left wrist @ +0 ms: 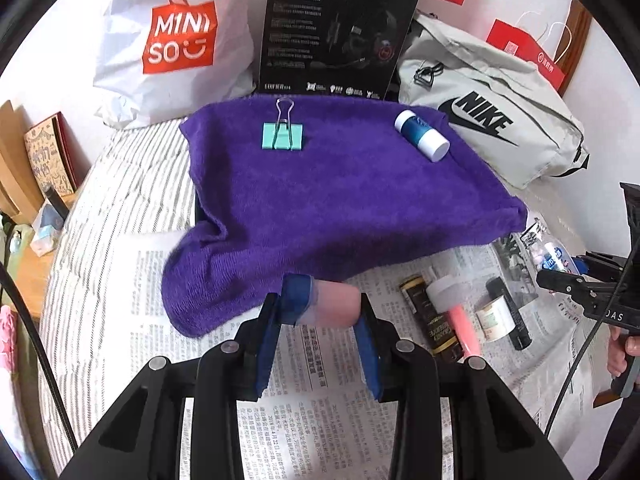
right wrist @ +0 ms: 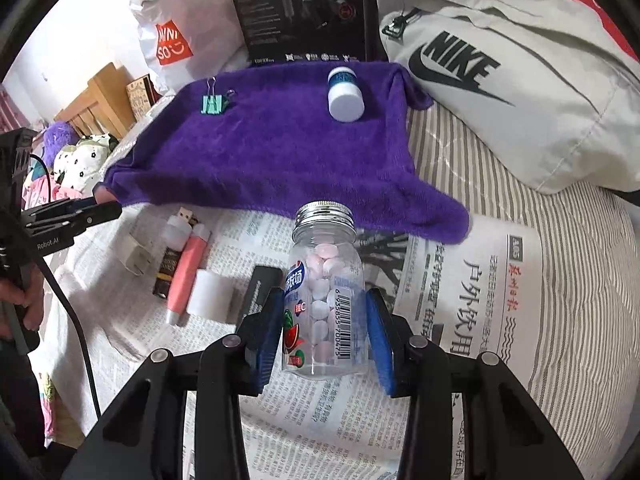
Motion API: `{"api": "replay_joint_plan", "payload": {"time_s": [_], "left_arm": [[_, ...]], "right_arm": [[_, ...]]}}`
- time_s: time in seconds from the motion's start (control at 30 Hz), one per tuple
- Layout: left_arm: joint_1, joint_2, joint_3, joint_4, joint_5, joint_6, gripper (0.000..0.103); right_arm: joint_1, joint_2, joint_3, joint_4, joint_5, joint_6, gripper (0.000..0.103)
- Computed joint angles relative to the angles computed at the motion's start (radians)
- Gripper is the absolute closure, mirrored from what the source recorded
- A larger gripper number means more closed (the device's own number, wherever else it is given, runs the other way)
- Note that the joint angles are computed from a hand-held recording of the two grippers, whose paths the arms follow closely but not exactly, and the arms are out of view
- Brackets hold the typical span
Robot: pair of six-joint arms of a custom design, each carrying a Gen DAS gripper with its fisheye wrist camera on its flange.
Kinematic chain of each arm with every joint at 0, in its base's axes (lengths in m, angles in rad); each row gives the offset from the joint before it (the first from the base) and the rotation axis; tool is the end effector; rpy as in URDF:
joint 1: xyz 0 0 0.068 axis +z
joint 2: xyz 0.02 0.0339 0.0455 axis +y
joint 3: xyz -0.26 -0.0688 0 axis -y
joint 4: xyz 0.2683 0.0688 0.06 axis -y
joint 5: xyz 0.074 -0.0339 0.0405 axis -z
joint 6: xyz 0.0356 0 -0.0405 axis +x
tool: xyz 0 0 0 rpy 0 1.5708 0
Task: Organize rigid objects
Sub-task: 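Carry the eraser onto the towel with the left tool while the right tool sets the bottle there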
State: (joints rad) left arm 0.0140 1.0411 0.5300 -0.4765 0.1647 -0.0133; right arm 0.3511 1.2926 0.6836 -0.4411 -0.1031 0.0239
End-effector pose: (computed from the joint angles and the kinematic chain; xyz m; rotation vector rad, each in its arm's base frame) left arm 0.2121 -0.0029 0.1679 0.0284 2.5516 -0.2103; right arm 0.2405 0.0920 0.1643 -0.4652 2.5955 0.2646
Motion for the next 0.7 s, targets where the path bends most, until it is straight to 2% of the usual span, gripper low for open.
{"api": "replay_joint_plan", "payload": {"time_s": [0.37,0.53,0.7], "left_arm": [[0.016,0.091,0.116,-0.019,-0.004,0.039,0.069],[0.027,0.169,0.184,0.001,-0.008,0.061,0.069],[0.027,0.264,0.245,0.025,-0.017,0.071,0.069]], "right_arm": [[-0.008,0.07,0.129,-0.013,-0.029,-0.003,0.062],[-0.031,0.157,0.234,-0.012,-0.049,0.001,0.062],[-0.03,0.293,0.351,-0.008,-0.009,0.0,0.062]]}}
